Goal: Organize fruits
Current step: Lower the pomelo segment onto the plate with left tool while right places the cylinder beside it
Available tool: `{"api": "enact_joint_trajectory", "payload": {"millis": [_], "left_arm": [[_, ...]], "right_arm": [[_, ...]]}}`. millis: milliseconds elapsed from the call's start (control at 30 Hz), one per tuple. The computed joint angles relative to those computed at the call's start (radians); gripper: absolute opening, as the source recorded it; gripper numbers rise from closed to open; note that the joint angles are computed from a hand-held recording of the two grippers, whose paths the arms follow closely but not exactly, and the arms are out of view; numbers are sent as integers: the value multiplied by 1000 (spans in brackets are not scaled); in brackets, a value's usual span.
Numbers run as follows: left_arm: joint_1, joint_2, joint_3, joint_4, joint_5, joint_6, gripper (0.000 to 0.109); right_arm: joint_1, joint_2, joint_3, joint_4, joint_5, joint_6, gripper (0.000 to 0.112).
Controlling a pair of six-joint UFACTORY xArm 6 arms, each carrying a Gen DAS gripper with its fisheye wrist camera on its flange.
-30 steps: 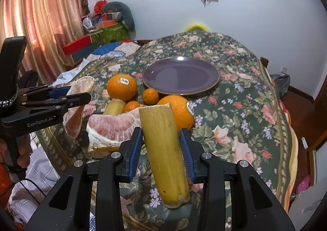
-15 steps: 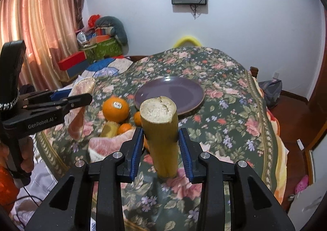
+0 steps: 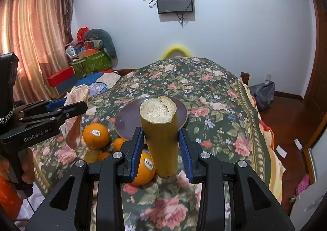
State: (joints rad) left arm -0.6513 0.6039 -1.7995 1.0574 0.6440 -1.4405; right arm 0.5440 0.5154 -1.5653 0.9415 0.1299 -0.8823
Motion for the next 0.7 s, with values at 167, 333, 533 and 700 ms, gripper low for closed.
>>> {"api": "enact_joint_trajectory", "payload": {"millis": [167, 333, 533, 700], "left_arm": [[23, 44, -56, -23, -19, 36, 41], [49, 104, -132, -72, -35, 97, 41], [76, 186, -238, -160, -35, 195, 36], [101, 251, -325, -260, -47, 297, 20]], "right_arm": [[-9, 57, -80, -38, 26, 41, 32], [-17, 124, -176, -90, 66, 98, 32], [-22, 200, -285, -143, 109, 152, 32], [-33, 290, -414, -230, 173, 245, 32]]}}
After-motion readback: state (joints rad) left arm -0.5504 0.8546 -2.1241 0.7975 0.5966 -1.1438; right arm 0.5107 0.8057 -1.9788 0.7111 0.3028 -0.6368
